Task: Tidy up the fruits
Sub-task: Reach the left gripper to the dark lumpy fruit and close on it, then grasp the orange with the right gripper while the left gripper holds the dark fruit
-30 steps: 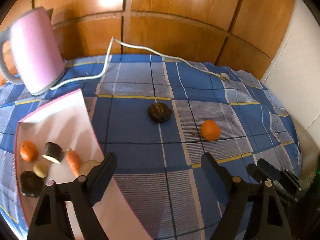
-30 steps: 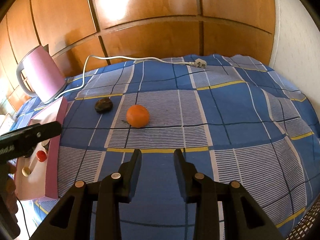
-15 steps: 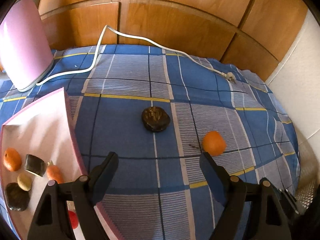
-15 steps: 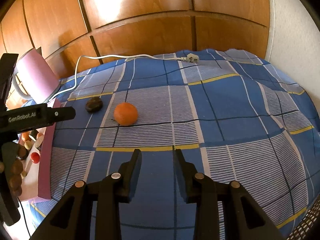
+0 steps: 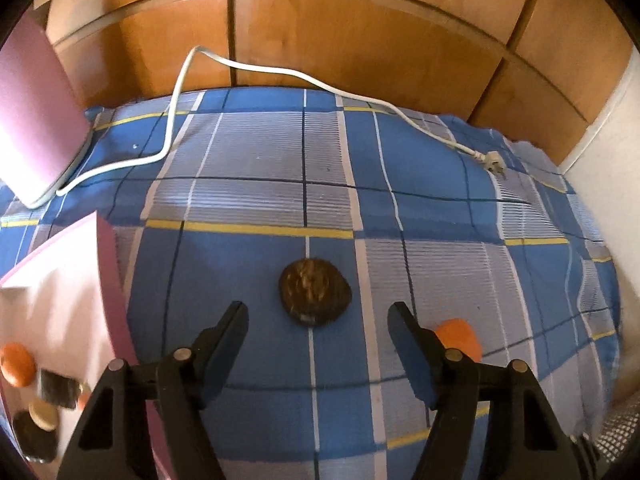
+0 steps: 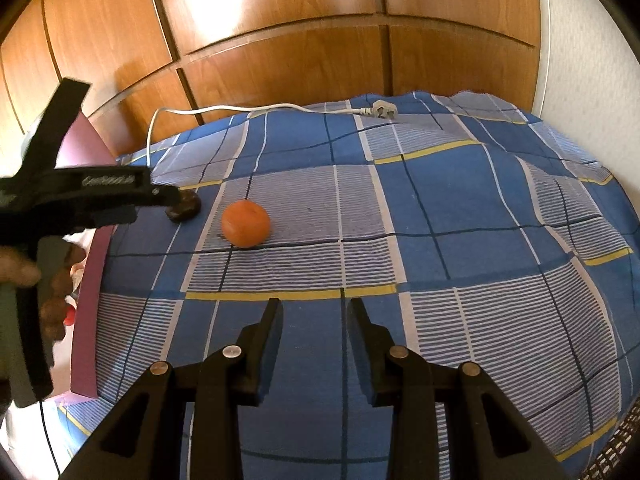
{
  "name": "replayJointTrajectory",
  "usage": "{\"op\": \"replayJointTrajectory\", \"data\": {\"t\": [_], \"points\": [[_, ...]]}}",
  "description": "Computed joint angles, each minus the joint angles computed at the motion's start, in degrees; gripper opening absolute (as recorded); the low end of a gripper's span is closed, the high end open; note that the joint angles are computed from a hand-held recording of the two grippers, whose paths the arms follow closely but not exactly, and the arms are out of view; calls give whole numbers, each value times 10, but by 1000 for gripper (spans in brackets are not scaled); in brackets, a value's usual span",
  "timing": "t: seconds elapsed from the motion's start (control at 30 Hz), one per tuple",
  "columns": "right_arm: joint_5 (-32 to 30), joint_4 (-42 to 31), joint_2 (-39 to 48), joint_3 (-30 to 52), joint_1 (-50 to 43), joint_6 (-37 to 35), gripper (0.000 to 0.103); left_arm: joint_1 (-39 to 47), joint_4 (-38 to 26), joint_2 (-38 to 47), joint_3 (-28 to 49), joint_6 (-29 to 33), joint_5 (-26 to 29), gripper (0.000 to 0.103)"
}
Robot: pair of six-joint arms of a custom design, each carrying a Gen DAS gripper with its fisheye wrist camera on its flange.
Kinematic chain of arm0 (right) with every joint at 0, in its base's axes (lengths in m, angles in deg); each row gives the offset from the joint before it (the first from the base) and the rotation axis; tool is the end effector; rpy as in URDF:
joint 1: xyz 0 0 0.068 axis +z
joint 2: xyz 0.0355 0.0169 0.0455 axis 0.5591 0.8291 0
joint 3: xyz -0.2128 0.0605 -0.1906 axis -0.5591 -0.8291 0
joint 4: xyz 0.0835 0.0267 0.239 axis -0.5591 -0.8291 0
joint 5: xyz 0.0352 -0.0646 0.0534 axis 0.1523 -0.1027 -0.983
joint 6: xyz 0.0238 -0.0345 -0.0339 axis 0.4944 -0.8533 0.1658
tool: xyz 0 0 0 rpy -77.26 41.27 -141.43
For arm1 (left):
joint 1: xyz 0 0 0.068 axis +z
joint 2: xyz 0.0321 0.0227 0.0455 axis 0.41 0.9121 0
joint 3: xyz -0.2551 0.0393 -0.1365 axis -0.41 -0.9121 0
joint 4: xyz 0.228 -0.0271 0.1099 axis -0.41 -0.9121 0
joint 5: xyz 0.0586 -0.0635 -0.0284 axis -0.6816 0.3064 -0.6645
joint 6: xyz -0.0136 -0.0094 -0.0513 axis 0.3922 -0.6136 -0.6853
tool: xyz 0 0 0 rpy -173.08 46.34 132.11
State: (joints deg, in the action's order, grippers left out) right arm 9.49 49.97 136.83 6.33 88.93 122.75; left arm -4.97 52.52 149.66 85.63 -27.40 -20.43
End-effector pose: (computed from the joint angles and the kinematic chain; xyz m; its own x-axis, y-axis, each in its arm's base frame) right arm 0.1458 0.1723 0.1029 -0.7075 0.3325 -0.6236 0.3180 0.9378 0.1393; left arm 0.3619 -0.2042 0.1134 -0.8310 0.2693 -0.4867 0.3743 0.9180 -0.1312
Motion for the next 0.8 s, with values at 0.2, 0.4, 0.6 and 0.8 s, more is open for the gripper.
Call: {"op": "replayJointTrajectory", "data": {"t": [0.2,0.4,0.6,0.8], "points": [[-15,26,5,-12,-12,-11,33,-5,-42,71,80,-3,-18,64],[-18,36,7,-17,-16,-15,33,1,7,48,28,3,4,46],[-17,42,3,-25,-23,-9,33,-22,80,-53,-124,10,19,46],[-1,12,-22,-30,-14,16,33,-90,186,-153,-300,-1,-8,46]]}}
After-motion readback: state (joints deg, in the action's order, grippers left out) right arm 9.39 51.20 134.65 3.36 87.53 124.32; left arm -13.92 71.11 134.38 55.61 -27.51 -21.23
